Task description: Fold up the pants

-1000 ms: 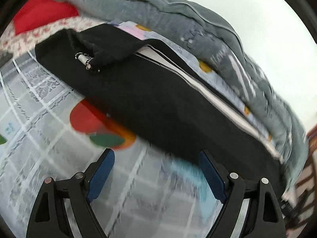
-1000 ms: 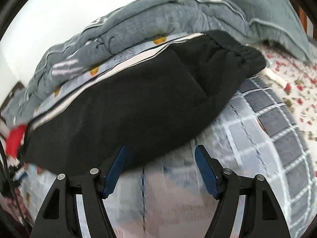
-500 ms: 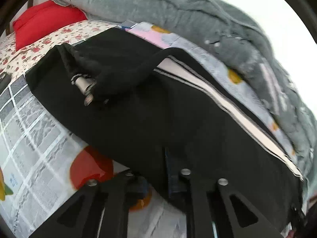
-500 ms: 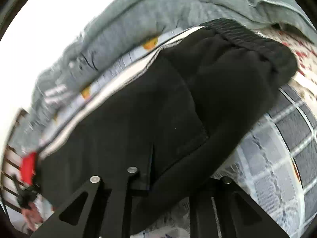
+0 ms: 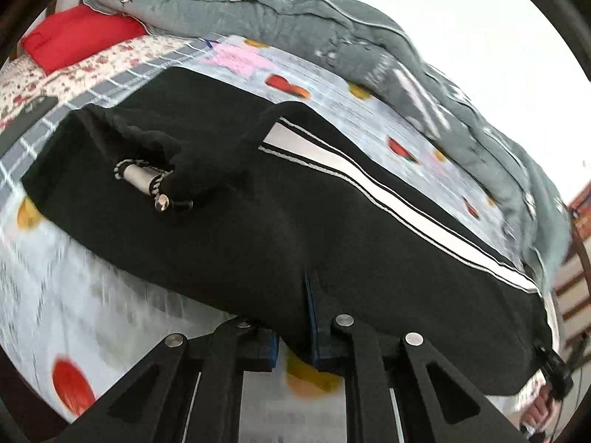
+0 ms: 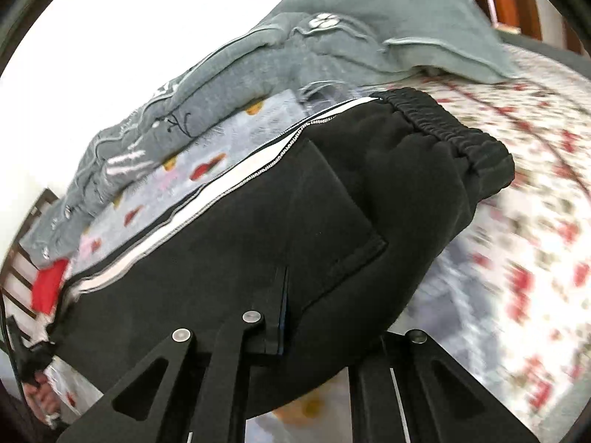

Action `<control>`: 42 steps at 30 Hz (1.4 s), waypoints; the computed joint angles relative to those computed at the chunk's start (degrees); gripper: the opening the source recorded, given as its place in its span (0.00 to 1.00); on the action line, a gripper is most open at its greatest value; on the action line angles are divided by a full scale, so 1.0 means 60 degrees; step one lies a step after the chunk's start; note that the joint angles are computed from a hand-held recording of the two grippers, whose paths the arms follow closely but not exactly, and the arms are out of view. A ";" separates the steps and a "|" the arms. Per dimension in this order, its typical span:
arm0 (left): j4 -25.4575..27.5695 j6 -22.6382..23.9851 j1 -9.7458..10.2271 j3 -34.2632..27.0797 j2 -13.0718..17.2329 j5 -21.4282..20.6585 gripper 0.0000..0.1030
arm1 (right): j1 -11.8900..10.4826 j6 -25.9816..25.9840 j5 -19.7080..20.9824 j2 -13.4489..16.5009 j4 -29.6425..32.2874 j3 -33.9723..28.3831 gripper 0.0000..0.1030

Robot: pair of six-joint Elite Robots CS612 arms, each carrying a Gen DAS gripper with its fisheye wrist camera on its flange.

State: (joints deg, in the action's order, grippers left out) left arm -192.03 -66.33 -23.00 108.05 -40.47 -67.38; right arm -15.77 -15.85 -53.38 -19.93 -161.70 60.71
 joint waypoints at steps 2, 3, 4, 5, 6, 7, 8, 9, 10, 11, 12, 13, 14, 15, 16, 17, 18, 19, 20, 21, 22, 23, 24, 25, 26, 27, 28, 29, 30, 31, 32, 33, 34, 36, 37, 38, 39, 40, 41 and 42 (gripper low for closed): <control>0.0091 0.0066 -0.0138 0.0184 -0.0094 -0.0074 0.20 | -0.0035 -0.0236 -0.0474 -0.0104 0.0038 0.0224 0.14; 0.0173 0.0102 -0.0203 0.0307 -0.0175 -0.0082 0.22 | -0.0039 -0.0336 -0.0698 -0.0158 0.0129 0.0298 0.18; 0.0132 0.0142 -0.0268 0.0454 -0.0245 -0.0011 0.31 | -0.0041 -0.0401 -0.0825 -0.0206 0.0191 0.0356 0.21; -0.0003 0.0215 -0.0340 0.0596 -0.0287 0.0115 0.43 | -0.0068 -0.0492 -0.0964 -0.0293 0.0174 0.0484 0.26; -0.0247 0.0370 -0.0434 0.0810 -0.0348 0.0334 0.49 | -0.0106 -0.0570 -0.1179 -0.0427 -0.0111 0.0714 0.34; -0.0506 0.0486 -0.0549 0.1050 -0.0415 0.0677 0.58 | -0.0095 -0.0527 -0.1399 -0.0481 -0.0492 0.0845 0.37; -0.0619 0.0494 -0.0631 0.1220 -0.0478 0.0956 0.59 | -0.0120 -0.0536 -0.1749 -0.0610 -0.1273 0.1149 0.39; -0.0754 0.0485 -0.0706 0.1449 -0.0580 0.1228 0.59 | -0.0129 -0.0515 -0.1924 -0.0656 -0.1740 0.1287 0.39; -0.0909 0.0484 -0.0729 0.1601 -0.0647 0.1301 0.59 | -0.0139 -0.0483 -0.2155 -0.0721 -0.2355 0.1466 0.39; -0.1074 0.0484 -0.0728 0.1707 -0.0698 0.1363 0.59 | -0.0157 -0.0403 -0.2330 -0.0790 -0.2877 0.1621 0.40; -0.1341 0.0530 -0.0752 0.1857 -0.0757 0.1550 0.59 | -0.0169 -0.0305 -0.2287 -0.0825 -0.3004 0.1655 0.43; -0.1374 0.0576 -0.0761 0.1904 -0.0801 0.1701 0.59 | -0.0206 -0.0170 -0.2059 -0.0867 -0.2981 0.1666 0.44; -0.1279 0.0636 -0.0759 0.1924 -0.0866 0.1816 0.57 | -0.0218 -0.0097 -0.1886 -0.0902 -0.2854 0.1649 0.44; -0.1070 0.0756 -0.0735 0.1884 -0.0935 0.1897 0.57 | -0.0205 -0.0073 -0.1827 -0.0915 -0.2769 0.1620 0.44; -0.1038 0.0885 -0.0714 0.1827 -0.0933 0.1924 0.57 | -0.0177 -0.0075 -0.1800 -0.0924 -0.2745 0.1610 0.44; -0.0999 0.1058 -0.0675 0.1725 -0.0910 0.1936 0.57 | -0.0138 -0.0123 -0.1832 -0.0932 -0.2768 0.1620 0.44; -0.0894 0.1156 -0.0644 0.1615 -0.0880 0.1933 0.57 | -0.0095 -0.0193 -0.1873 -0.0945 -0.2765 0.1642 0.44; -0.0715 0.1265 -0.0598 0.1490 -0.0843 0.1916 0.57 | -0.0050 -0.0299 -0.1886 -0.0963 -0.2718 0.1672 0.44; -0.0611 0.1344 -0.0580 0.1420 -0.0794 0.1930 0.57 | 0.0011 -0.0435 -0.1891 -0.0971 -0.2636 0.1680 0.44; -0.0282 0.1454 -0.0521 0.1217 -0.0701 0.1976 0.57 | 0.0074 -0.0528 -0.1933 -0.0984 -0.2625 0.1714 0.44; 0.0043 0.1477 -0.0470 0.1077 -0.0648 0.2049 0.57 | 0.0106 -0.0617 -0.1971 -0.1011 -0.2650 0.1785 0.44; 0.0486 0.1393 -0.0409 0.0925 -0.0600 0.2141 0.57 | 0.0150 -0.0722 -0.2010 -0.1028 -0.2631 0.1823 0.44; 0.1258 0.1123 -0.0280 0.0709 -0.0552 0.2156 0.53 | 0.0172 -0.0784 -0.2027 -0.1034 -0.2629 0.1859 0.44; 0.1650 0.1000 -0.0168 0.0572 -0.0512 0.2047 0.33 | 0.0219 -0.0853 -0.2100 -0.1044 -0.2598 0.1876 0.44; 0.1916 0.0961 -0.0045 0.0450 -0.0460 0.1953 0.15 | 0.0265 -0.0904 -0.2194 -0.1035 -0.2596 0.1871 0.44; 0.1782 0.1049 0.0113 0.0373 -0.0393 0.1897 0.11 | 0.0310 -0.0942 -0.2302 -0.1028 -0.2620 0.1869 0.44; 0.1712 0.0896 0.0203 0.0359 -0.0392 0.2036 0.11 | 0.0353 -0.0959 -0.2389 -0.1016 -0.2640 0.1855 0.44; 0.1630 0.0767 0.0280 0.0360 -0.0413 0.2202 0.11 | 0.0403 -0.0961 -0.2466 -0.0999 -0.2647 0.1830 0.44; 0.1396 0.0735 0.0415 0.0382 -0.0466 0.2381 0.11 | 0.0441 -0.0961 -0.2502 -0.0986 -0.2623 0.1793 0.44; 0.1195 0.0748 0.0507 0.0416 -0.0517 0.2503 0.11 | 0.0487 -0.0973 -0.2541 -0.0965 -0.2576 0.1741 0.44; 0.0953 0.0721 0.0603 0.0462 -0.0570 0.2629 0.14 | 0.0539 -0.1024 -0.2588 -0.0938 -0.2504 0.1668 0.44; 0.0774 0.0488 0.0716 0.0508 -0.0646 0.2817 0.17 | 0.0596 -0.1091 -0.2645 -0.0904 -0.2447 0.1590 0.44; 0.0846 0.0285 0.0777 0.0536 -0.0719 0.2953 0.25 | 0.0630 -0.1141 -0.2675 -0.0878 -0.2411 0.1534 0.44; 0.1631 0.0078 0.0916 0.0508 -0.0920 0.3133 0.61 | 0.0743 -0.1228 -0.2730 -0.0802 -0.2328 0.1373 0.44; 0.1766 0.0275 0.0951 0.0475 -0.0934 0.3234 0.76 | 0.0771 -0.1236 -0.2724 -0.0779 -0.2306 0.1324 0.44; 0.1604 0.0551 0.0940 0.0488 -0.0888 0.3419 0.76 | 0.0823 -0.1243 -0.2699 -0.0736 -0.2258 0.1230 0.44; 0.1505 0.0808 0.0934 0.0473 -0.0832 0.3549 0.76 | 0.0860 -0.1239 -0.2692 -0.0702 -0.2214 0.1147 0.44; 0.1536 0.0932 0.0970 0.0438 -0.0797 0.3491 0.76 | 0.0906 -0.1231 -0.2684 -0.0666 -0.2187 0.1068 0.44; 0.1506 0.0985 0.1021 0.0413 -0.0767 0.3312 0.76 | 0.0958 -0.1231 -0.2671 -0.0619 -0.2124 0.0955 0.44; 0.1275 0.1178 0.1153 0.0353 -0.0678 0.2919 0.76 | 0.1004 -0.1234 -0.2676 -0.0578 -0.2064 0.0854 0.44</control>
State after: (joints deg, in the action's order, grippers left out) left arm -184.38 -59.27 -16.09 110.17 -44.53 -49.86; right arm -9.74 -23.25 -69.43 -23.40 -174.09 65.84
